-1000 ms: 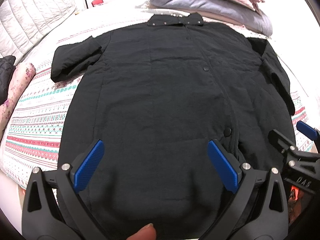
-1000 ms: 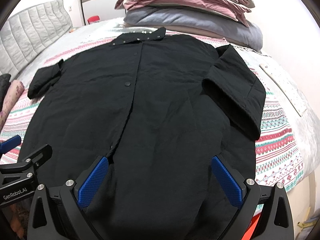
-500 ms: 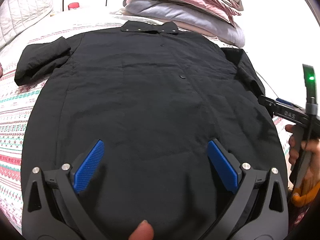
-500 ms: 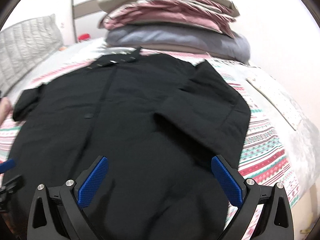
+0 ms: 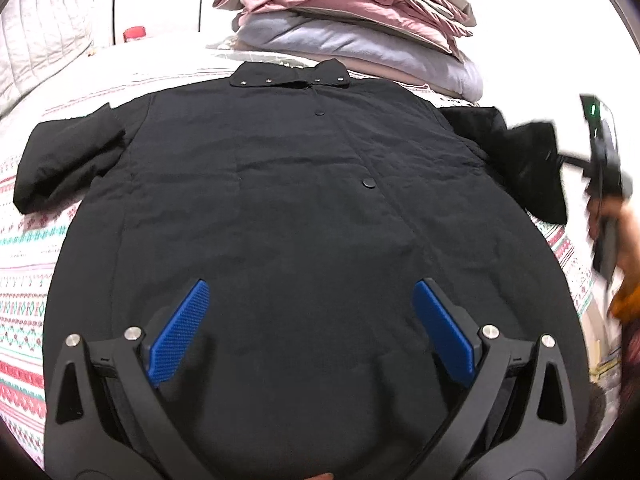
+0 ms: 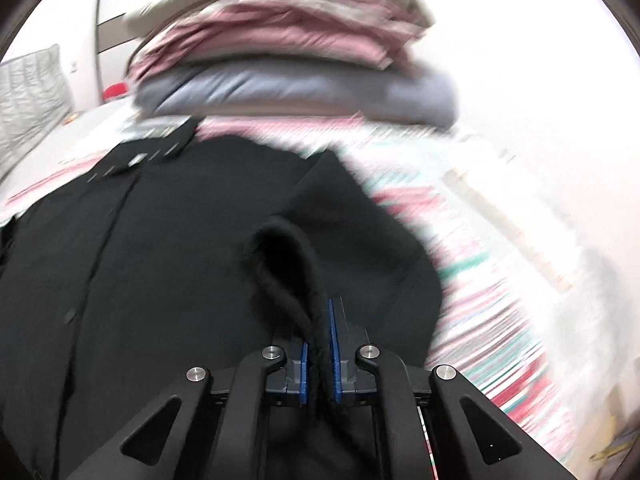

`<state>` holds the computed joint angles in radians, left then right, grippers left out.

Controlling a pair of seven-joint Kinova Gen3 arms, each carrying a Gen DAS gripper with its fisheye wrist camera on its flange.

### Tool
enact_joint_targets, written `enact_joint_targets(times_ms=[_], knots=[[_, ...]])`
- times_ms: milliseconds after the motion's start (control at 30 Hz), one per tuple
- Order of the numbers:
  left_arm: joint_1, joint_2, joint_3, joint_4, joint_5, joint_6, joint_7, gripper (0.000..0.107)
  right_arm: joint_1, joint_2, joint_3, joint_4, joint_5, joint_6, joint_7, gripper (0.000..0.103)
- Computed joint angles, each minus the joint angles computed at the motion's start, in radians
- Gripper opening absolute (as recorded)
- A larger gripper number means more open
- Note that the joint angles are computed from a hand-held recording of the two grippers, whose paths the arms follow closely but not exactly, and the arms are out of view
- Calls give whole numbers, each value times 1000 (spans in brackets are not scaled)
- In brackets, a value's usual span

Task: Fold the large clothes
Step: 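Grasp the coat sleeve cuff with the right gripper and lift it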

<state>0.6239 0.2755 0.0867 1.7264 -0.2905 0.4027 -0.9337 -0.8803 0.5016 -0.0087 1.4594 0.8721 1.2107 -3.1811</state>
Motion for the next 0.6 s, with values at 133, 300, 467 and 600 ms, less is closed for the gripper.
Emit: enact_joint_targets(times_ms=[133, 300, 467, 600], knots=[[-12, 8, -5, 8, 5, -35, -23, 102, 35, -13, 56, -43, 37, 157, 99, 6], [37, 14, -63, 5, -66, -38, 38, 102, 132, 35, 106, -113, 137, 331, 177, 6], [66, 22, -96, -8, -116, -21, 93, 102, 279, 64, 124, -164, 167, 371, 270, 5], [76, 30, -111, -23, -173, 12, 148, 102, 363, 113, 174, -212, 145, 354, 339, 6]])
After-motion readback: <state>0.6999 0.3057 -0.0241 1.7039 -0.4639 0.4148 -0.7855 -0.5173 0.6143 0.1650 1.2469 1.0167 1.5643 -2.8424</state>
